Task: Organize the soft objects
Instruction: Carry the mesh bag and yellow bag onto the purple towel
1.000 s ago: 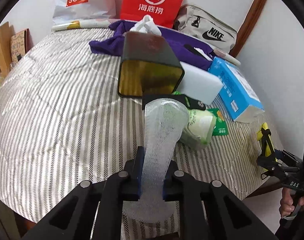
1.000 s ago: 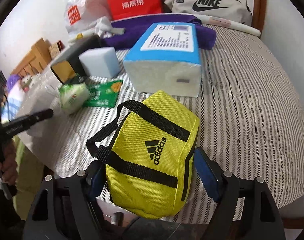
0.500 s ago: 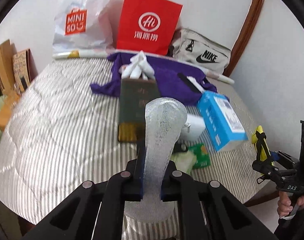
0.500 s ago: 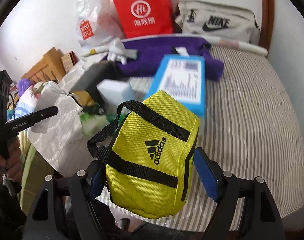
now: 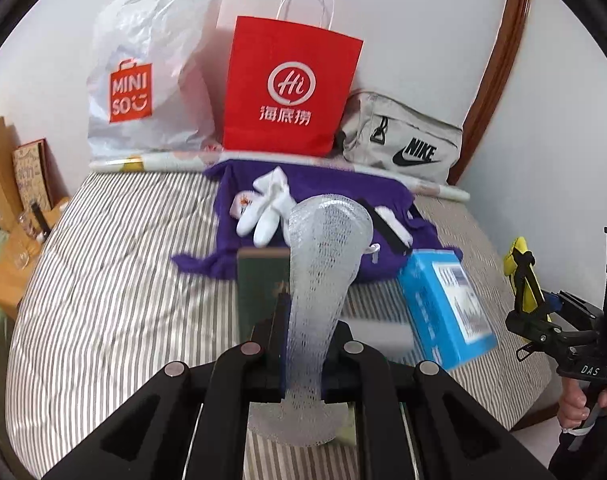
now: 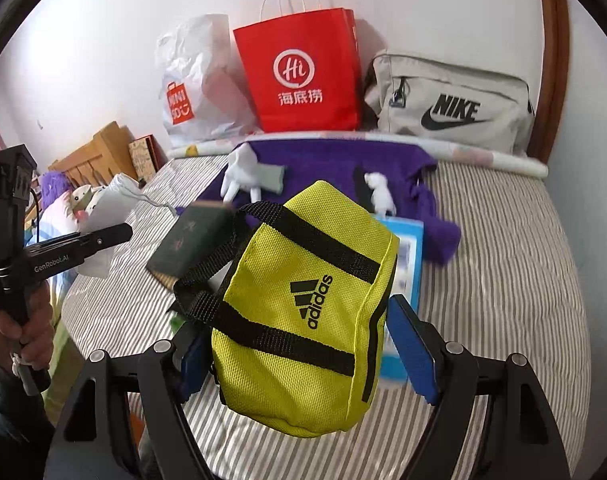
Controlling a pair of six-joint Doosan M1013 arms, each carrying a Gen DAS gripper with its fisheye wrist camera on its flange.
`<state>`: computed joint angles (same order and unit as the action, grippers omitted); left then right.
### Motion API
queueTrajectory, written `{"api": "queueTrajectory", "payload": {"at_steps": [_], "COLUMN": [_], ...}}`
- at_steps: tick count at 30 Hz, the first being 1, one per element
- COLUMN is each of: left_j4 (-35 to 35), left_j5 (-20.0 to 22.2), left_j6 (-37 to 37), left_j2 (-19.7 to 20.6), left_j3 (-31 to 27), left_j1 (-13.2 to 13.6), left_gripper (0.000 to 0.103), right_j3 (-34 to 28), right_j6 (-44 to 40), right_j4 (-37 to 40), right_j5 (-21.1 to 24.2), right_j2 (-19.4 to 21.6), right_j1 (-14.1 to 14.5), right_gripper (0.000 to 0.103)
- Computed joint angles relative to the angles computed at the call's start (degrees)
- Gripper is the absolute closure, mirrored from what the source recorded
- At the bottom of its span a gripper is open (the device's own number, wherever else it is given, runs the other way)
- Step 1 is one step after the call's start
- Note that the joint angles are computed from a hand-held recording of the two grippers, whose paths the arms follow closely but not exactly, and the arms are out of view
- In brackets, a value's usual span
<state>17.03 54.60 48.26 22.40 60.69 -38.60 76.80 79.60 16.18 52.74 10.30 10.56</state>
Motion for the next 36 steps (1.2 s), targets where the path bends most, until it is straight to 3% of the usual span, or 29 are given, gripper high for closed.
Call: {"api": "queueTrajectory", "payload": {"at_steps": [6, 15, 19, 23, 27, 31, 36], "left_j4": [-2.83, -7.84, -10.23, -16.65, -14.58, -17.16, -20.27], "left_j5": [-0.71, 3.25, 5.00, 3.75, 8.11, 12.28, 13.89], "left_j6": [2.56, 5.48, 8.36, 14.42, 14.87, 16.28, 17.64], "left_j2": [2.84, 8.69, 10.98, 12.42, 15.09, 18.04, 20.05], "left_j3": [-4.43, -12.79, -15.85, -17.91, -22.58, -27.28, -29.81], "left_j1": [1.92, 4.25, 5.14, 6.64, 6.79, 7.46, 8.07], "left_gripper": [0.093, 0.093, 0.093, 0.093, 0.093, 0.093, 0.093], "right_j3": [-4.14, -10.74, -14.08, -17.16, -19.88, -22.94, -25.93], "right_j6": [0.73, 4.85, 5.48, 6.70, 7.83, 8.46, 8.96], "right_j4": [-3.09, -5.86, -5.82, -5.71, -7.23, -7.15, -9.48], "right_j5": [-0.30, 1.22, 2.40, 3.83, 5.19, 7.80, 10.31], "right_j2": [2.86, 8.46, 11.18, 13.77, 15.99, 18.40, 20.90], "right_j1": [0.19, -0.03, -0.04, -0.04, 0.27, 0.29, 0.53], "right_gripper": [0.024, 0.024, 0.024, 0.024, 0.024, 0.024, 0.024]}}
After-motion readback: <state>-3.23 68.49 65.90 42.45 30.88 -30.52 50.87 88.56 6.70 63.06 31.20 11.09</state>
